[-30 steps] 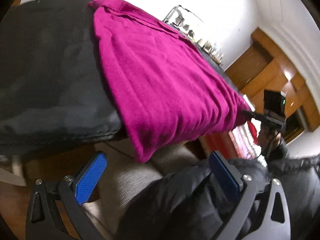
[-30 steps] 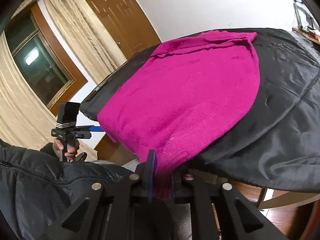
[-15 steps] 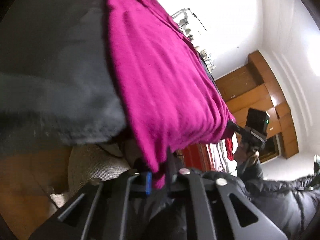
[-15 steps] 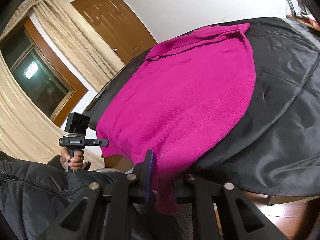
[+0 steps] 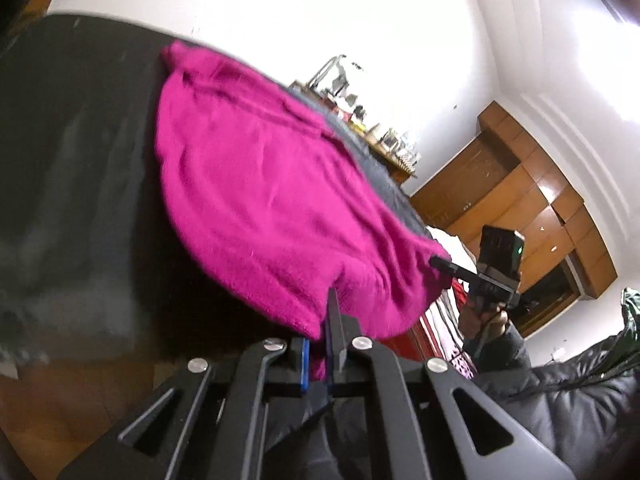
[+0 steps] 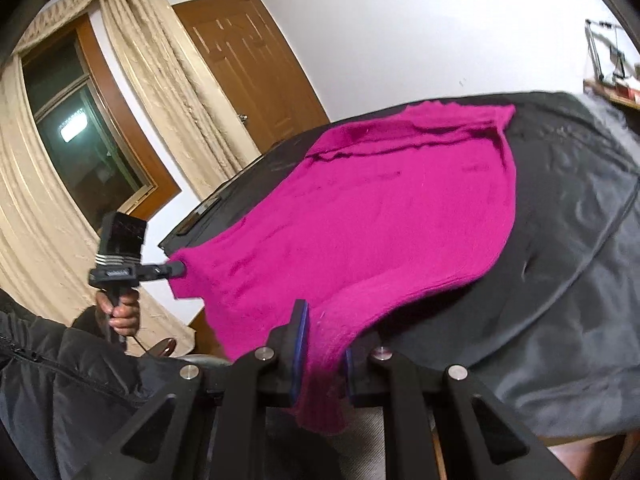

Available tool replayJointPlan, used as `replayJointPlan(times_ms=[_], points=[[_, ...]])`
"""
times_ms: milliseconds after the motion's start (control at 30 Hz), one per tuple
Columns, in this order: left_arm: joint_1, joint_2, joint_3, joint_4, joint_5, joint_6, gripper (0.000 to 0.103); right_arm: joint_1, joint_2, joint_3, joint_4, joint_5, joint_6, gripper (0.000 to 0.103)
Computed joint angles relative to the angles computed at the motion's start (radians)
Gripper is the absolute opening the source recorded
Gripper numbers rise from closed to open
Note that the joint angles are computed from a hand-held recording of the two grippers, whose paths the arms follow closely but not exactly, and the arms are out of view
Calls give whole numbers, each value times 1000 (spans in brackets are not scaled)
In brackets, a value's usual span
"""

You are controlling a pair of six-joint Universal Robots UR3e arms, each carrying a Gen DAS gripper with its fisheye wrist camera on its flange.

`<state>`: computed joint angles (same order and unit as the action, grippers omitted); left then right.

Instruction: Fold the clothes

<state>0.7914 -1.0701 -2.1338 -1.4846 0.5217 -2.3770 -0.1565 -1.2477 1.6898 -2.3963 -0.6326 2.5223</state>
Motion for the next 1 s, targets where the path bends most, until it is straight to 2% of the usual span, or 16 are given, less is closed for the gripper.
replayJointPlan(times_ms=[133,233,333,400,533,667,800,833,900,933,1000], points=[[28,39,45,-4,-33,20,6,35,-16,38,-205,-102,77,16],[17,9,89,103,-46,-62,6,61,-31,57,-342,-184,111,16],[5,-33,125,207,-63,-139,6,53,-24,9,-296,-145,104,16],[-13,-61,140,274,-63,-184,6,38,-13,-45,-151,-87,50,16],[-14,-65,145,262,-59,-164,6,32,26,-129,100,-36,-39,17],[-15,-89,143,277,-40,-182,6,50,70,-143,134,-97,-22,17],[-9,-100,140,279,-23,-188,6,72,103,-170,145,-106,-7,17],[-8,-101,140,282,-22,-190,6,78,105,-168,128,-113,4,17],[-6,-102,139,288,-22,-195,6,102,97,-132,-7,-167,71,16],[-6,-103,139,291,-22,-197,6,112,83,-99,-88,-198,97,4],[-4,-104,138,297,-22,-202,6,116,49,-34,-195,-214,102,4]])
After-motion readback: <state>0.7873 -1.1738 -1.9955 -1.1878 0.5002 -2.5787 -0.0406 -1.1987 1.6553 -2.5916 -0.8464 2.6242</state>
